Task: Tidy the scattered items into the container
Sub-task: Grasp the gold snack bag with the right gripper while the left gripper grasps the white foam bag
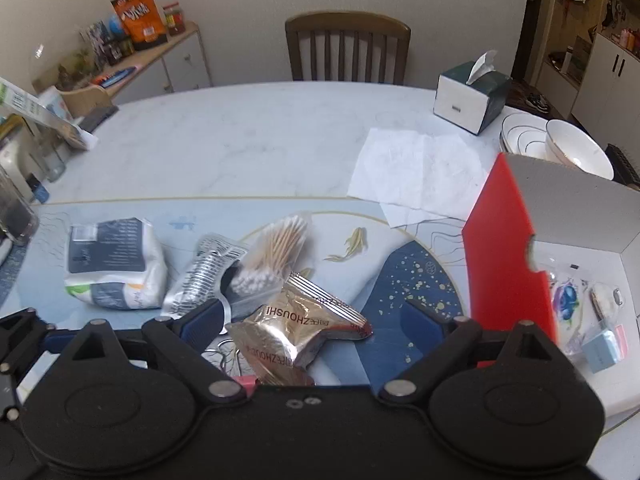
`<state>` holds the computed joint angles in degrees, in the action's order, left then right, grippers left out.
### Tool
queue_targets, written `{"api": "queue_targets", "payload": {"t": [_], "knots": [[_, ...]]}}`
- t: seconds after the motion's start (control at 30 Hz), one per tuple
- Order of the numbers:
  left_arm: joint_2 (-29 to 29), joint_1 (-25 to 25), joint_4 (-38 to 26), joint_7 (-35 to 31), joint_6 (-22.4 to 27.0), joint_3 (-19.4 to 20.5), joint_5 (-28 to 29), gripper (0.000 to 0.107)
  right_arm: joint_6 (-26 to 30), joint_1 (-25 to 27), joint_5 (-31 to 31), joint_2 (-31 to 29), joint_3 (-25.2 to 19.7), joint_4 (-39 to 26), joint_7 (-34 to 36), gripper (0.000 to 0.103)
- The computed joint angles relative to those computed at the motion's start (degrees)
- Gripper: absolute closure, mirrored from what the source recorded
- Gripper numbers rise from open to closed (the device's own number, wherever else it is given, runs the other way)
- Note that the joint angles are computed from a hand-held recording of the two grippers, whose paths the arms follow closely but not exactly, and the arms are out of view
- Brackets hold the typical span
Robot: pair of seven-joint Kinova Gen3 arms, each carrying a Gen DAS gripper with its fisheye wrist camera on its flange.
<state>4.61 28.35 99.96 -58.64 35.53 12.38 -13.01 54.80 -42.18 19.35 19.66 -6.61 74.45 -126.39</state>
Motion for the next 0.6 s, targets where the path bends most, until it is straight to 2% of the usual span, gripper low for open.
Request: {"api": "queue_targets", "payload": {"t": [0.33, 0.6], "knots": [[0.4, -1.0, 0.6, -3.9, -0.6, -0.1, 2.7, 0.006, 4.2, -3.2, 2.4, 6.3, 1.8, -5.7, -1.2, 0.008], [1.6, -0.8, 0.1, -4.7, -0.5, -0.6, 2.9, 0.006, 5.3, -3.2, 1.8, 8.3, 2.6, -6.7, -0.3, 0.009]]}}
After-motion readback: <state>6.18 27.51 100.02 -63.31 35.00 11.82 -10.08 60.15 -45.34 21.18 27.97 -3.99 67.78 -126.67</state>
